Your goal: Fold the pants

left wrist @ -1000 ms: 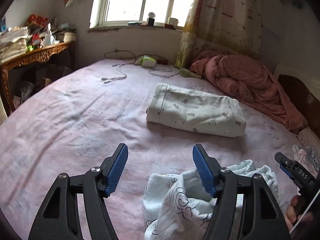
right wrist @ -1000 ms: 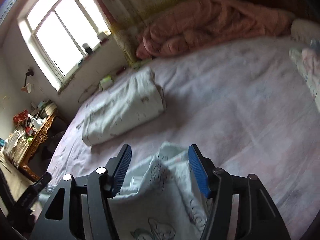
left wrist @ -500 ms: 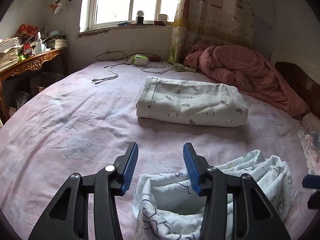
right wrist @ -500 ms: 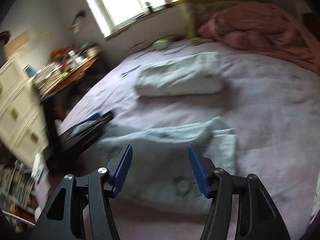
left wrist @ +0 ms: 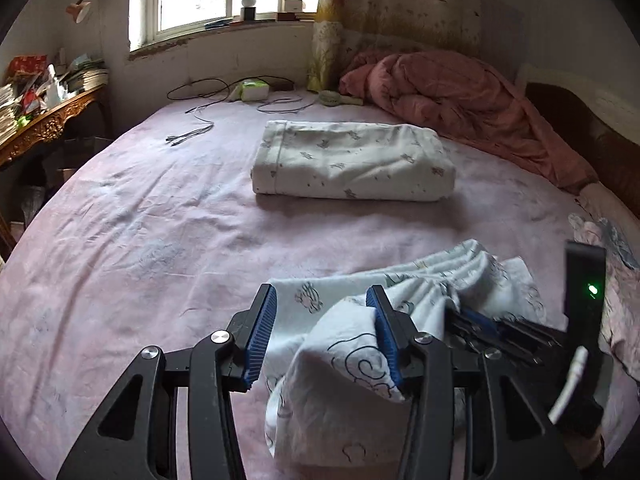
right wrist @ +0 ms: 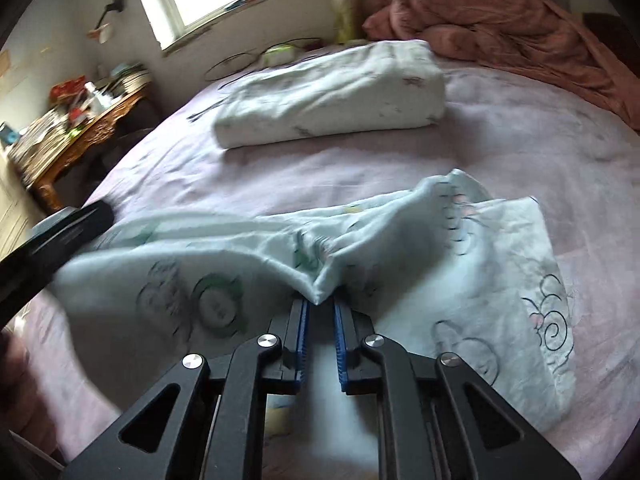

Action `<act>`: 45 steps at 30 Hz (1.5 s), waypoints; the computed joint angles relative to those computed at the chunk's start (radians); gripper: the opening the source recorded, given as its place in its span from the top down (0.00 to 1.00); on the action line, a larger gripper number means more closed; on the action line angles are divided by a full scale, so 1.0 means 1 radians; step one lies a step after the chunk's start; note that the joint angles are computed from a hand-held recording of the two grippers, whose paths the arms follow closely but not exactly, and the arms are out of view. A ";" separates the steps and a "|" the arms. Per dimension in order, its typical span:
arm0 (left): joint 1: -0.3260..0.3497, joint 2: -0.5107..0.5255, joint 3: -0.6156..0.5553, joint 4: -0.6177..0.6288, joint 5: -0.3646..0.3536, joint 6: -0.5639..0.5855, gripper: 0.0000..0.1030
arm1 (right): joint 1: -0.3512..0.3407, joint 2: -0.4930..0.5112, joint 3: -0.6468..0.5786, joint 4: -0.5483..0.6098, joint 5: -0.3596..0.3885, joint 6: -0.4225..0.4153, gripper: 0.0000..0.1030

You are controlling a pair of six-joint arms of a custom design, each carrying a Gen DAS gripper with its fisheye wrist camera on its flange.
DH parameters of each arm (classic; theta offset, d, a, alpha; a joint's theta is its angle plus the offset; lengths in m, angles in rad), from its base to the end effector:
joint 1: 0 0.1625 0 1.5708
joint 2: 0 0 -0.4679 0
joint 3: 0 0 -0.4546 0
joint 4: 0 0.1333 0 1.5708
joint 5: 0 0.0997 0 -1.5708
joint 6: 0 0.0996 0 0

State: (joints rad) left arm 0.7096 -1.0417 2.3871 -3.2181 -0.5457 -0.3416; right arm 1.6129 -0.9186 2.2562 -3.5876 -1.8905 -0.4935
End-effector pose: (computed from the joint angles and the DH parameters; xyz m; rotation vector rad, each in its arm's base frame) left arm -0.1978 -0.4578 0.1036 0.3933 2.2322 -1.0022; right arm 0.1240 -0.5212 0.0811 0.5399 -2.5217 0.7936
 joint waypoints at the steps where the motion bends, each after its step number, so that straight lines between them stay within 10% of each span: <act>1: -0.021 -0.014 0.015 0.022 -0.002 -0.017 0.57 | 0.001 0.011 -0.004 -0.036 -0.009 -0.015 0.89; 9: -0.153 -0.095 0.143 0.149 -0.012 -0.056 0.75 | -0.018 0.000 -0.013 -0.084 -0.010 -0.004 0.89; 18: -0.033 -0.066 0.108 -0.001 -0.204 0.051 0.93 | -0.024 -0.051 -0.002 -0.051 0.022 0.032 0.88; 24: 0.002 0.050 -0.004 0.005 -0.051 0.134 0.97 | -0.032 -0.142 0.042 -0.063 0.104 0.043 0.88; 30: 0.146 0.097 -0.088 -0.058 -0.104 0.146 0.99 | -0.041 -0.198 0.058 0.094 0.224 -0.012 0.88; 36: 0.200 0.148 -0.100 -0.127 -0.085 0.188 0.99 | -0.014 -0.074 -0.033 0.153 -0.040 0.020 0.89; 45: 0.232 0.161 -0.124 -0.136 -0.104 0.209 0.98 | -0.056 -0.071 -0.049 0.144 -0.053 0.084 1.00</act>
State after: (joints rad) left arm 0.9414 -0.8811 2.2628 -3.3536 -0.6499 -0.1322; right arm 1.5573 -0.9891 2.2070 -3.4437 -1.9431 -0.4099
